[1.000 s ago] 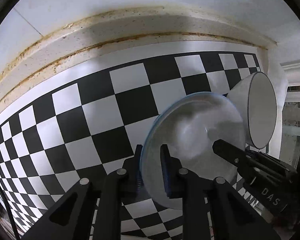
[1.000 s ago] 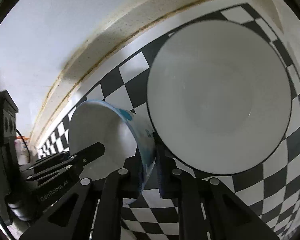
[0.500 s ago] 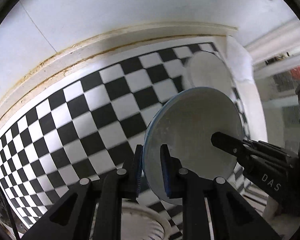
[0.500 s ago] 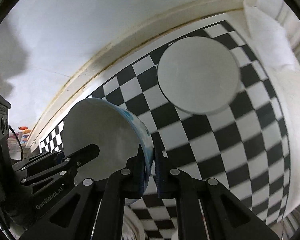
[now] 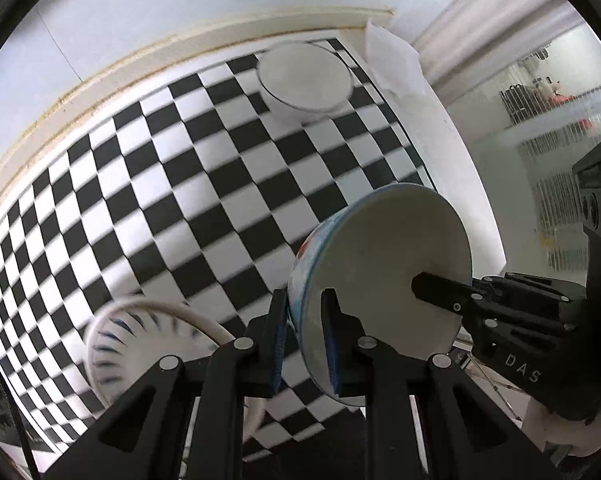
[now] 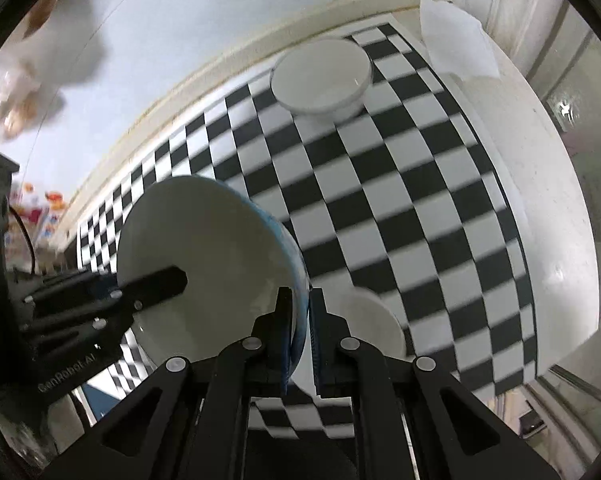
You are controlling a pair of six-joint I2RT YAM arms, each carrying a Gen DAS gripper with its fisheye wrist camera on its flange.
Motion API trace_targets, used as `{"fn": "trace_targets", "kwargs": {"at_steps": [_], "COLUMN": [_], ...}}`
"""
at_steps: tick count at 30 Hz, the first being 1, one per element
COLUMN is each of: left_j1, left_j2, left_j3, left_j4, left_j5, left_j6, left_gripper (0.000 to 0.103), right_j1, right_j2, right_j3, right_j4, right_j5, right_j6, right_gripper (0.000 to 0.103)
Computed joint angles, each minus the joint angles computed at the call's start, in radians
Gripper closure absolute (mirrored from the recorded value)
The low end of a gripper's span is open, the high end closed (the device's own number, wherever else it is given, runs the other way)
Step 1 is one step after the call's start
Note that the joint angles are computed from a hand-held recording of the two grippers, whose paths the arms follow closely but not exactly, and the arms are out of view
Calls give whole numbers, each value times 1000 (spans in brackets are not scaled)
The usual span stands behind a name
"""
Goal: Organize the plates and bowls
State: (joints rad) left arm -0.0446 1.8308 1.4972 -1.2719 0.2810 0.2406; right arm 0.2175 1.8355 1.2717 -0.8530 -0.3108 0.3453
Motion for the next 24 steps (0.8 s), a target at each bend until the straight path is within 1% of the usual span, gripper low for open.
{"fn": "trace_targets", "kwargs": {"at_steps": [4,6,11,17,19,24], "left_j1": [-53,-77,-143,-185,-201,-220], "left_j2": [-61,-57,-48,-14,-15,-11], "left_j3": [-123,-170,-282,-321,-325,-325], "left_j4": [54,89,163,219,228,229], "left_j5": [-10,-14,-39,-82,-117,-157], "left_j6": [-77,-114,-208,-275,-287,-299], "left_gripper": [88,88,88,88,88,88], "right_j1": [-30,-56,-111,-132,-129,-120], "right_j2": [-59,-67,-23,57,76,119], "right_j3": [-98,-131,-183,-208,-209,-188], "right_j4": [1,1,13,44,54,61], "right_j5": [-2,-12,-34,-43,-35,-13], "right_j6": [-77,-126,-232,-305,-324,-345], "right_gripper": [93,93,93,92,92,91]}}
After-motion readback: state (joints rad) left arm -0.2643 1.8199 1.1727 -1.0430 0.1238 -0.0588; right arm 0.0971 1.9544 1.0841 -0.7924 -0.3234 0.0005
